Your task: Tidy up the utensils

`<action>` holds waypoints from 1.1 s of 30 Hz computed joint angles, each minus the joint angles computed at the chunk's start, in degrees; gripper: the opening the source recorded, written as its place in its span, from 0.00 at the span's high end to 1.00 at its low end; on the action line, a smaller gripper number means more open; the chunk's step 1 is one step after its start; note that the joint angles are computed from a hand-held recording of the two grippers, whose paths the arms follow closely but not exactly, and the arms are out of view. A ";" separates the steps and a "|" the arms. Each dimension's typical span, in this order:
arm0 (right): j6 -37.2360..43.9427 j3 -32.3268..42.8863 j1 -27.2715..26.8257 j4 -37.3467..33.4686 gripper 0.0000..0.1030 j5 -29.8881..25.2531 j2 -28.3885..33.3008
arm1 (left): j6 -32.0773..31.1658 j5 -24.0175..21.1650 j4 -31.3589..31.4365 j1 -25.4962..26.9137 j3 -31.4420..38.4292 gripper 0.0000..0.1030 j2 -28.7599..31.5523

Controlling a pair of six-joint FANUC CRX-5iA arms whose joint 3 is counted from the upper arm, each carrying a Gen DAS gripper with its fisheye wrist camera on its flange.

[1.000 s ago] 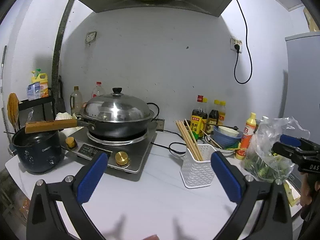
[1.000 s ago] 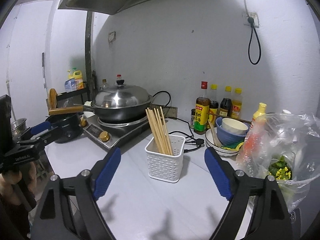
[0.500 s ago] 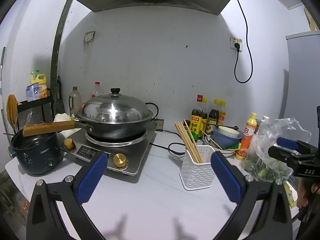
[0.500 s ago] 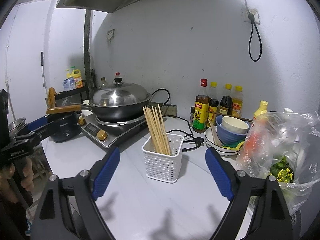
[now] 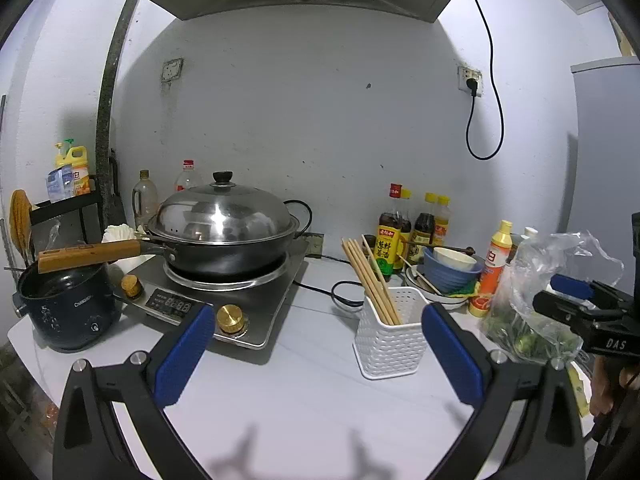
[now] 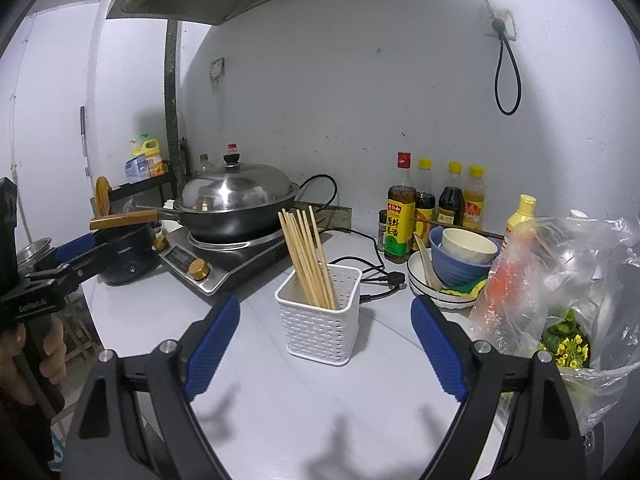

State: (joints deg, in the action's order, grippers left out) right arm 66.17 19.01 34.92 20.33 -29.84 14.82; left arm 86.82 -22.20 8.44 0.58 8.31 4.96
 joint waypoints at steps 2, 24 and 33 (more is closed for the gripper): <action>0.17 0.08 -0.18 -0.20 0.16 0.08 0.06 | -0.09 0.09 0.29 -0.02 0.01 0.00 0.07; 1.97 2.20 -0.33 -1.37 0.16 -0.67 0.88 | -2.87 0.22 2.88 0.47 -0.55 0.00 -0.20; 2.12 2.68 -0.29 -1.45 0.16 -1.17 1.11 | -2.22 0.05 2.38 0.33 -0.60 0.00 -0.40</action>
